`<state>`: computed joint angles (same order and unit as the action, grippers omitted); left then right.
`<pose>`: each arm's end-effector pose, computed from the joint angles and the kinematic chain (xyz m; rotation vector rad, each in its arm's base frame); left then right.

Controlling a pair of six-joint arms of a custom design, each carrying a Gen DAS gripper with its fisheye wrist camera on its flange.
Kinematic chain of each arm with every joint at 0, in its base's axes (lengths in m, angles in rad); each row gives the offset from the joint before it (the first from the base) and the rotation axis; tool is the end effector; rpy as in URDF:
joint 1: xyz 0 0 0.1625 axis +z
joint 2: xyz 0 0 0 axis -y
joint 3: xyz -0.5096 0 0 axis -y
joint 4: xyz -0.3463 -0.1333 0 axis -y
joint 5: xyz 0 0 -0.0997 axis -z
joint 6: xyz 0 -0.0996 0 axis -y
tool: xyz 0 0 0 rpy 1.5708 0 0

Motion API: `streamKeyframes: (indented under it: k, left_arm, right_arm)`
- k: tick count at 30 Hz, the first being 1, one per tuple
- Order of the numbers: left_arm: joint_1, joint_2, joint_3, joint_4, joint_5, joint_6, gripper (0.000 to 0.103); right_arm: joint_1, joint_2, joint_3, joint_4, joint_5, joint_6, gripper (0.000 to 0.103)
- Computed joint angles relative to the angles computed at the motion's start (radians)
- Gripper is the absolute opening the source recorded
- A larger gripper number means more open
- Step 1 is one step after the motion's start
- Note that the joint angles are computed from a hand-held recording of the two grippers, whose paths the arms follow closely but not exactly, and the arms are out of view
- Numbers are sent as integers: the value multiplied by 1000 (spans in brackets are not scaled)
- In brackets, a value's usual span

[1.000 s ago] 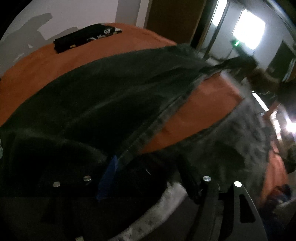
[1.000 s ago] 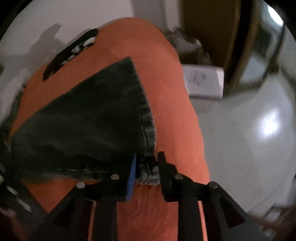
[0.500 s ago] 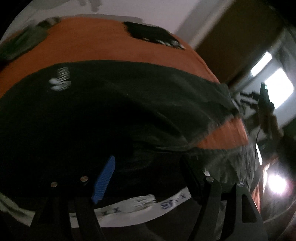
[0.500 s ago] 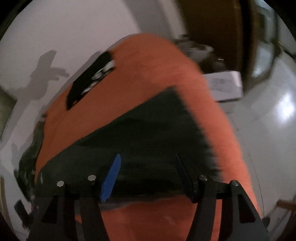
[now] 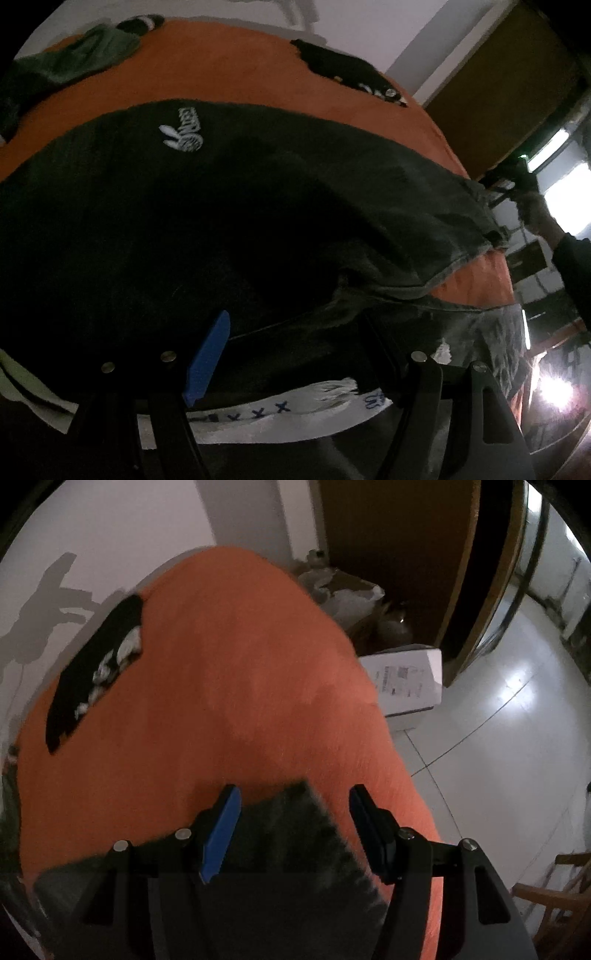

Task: Fold clothes

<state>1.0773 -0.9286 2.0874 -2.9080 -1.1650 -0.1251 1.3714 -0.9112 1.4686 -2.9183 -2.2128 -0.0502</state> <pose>-0.1124 -0.5734 0.1809 0.4589 2.7425 -0.4110 -0.0730 -0.7331 0.3967 -0.4864 -2.2558 0.8511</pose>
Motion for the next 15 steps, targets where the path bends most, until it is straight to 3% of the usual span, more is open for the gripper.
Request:
streamKeyframes:
  k: [2, 4, 6, 8, 9, 10, 12, 15]
  left_arm:
    - [4, 9, -4, -9, -2, -2, 73]
    - [7, 16, -10, -11, -7, -5, 73]
    - [8, 24, -19, -10, -15, -7, 73]
    - [6, 30, -24, -10, -19, -6, 73]
    - [5, 32, -25, -11, -20, -5, 73]
    - [6, 33, -27, -6, -21, -2, 73]
    - [9, 33, -29, 4, -25, 3, 73]
    - [14, 38, -35, 17, -24, 4, 73]
  right_arm:
    - [-9, 1, -27, 11, 42, 2, 60]
    - [-24, 9, -71, 126, 99, 14, 60]
    - [-28, 33, -131, 282, 95, 32, 59]
    - [-20, 59, -167, 353, 26, 32, 36]
    - [-21, 58, -169, 360, 25, 46, 8]
    - [-29, 45, -164, 367, 65, 68, 2]
    - [-47, 11, -142, 368, 149, 112, 2]
    - [-54, -12, -131, 389, 189, 96, 3]
